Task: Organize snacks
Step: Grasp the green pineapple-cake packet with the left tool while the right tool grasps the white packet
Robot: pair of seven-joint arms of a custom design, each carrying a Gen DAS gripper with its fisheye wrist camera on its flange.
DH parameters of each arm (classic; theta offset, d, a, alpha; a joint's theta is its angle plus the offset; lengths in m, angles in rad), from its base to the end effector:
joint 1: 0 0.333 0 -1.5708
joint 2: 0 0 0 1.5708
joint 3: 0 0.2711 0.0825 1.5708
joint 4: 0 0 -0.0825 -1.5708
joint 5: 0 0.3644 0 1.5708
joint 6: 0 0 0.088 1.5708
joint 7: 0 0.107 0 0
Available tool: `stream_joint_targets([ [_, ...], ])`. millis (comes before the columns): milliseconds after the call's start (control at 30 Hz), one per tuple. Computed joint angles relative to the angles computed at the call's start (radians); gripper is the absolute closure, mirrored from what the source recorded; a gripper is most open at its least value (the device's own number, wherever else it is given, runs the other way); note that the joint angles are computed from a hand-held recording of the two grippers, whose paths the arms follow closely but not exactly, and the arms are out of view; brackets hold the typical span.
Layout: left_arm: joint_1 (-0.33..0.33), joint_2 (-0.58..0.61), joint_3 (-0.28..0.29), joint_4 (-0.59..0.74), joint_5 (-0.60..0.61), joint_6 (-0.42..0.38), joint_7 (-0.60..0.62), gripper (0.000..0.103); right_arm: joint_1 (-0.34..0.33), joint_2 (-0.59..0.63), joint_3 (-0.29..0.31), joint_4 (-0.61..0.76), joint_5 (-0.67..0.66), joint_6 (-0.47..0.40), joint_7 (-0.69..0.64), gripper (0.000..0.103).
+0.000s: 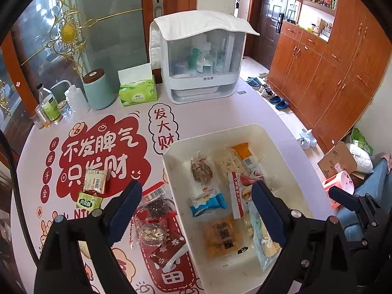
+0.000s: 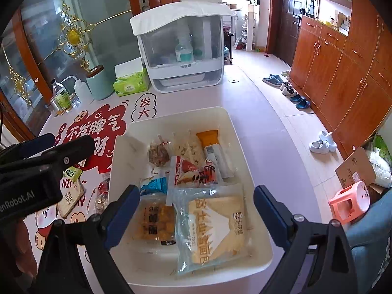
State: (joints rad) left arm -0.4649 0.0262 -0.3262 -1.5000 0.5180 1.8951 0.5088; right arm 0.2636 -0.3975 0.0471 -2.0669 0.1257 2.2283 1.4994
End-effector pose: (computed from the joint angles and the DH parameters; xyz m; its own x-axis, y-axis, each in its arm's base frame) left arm 0.4283 -0.3777 0.6425 0.1828 -0.9822 0.0433 -0.7943 -0.1735 -0.5822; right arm 0.4485 0.1517 0.6170 0.3470 -0.9353 -0.0688 -0.8055 -0.2596 -0.5327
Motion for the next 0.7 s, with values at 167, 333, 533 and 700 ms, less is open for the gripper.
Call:
stream_joint_targets([
  [167,0.005,-0.063,-0.009,-0.057,-0.002,-0.006,-0.011,0.013,0.008,-0.029,-0.001,-0.012,0.022,-0.028,0.003,0.008],
  [333,0.027,-0.150,-0.025,-0.135,-0.016,-0.009,-0.024,0.013,0.011,-0.066,0.009,-0.027,0.024,-0.021,0.029,0.008],
  [533,0.078,-0.311,-0.037,-0.263,-0.047,-0.012,-0.025,0.013,0.018,-0.109,0.037,-0.032,-0.002,0.011,0.084,0.008],
  [700,0.136,-0.460,-0.035,-0.361,-0.081,-0.015,0.016,0.012,0.030,-0.140,0.083,-0.030,-0.053,0.047,0.155,0.008],
])
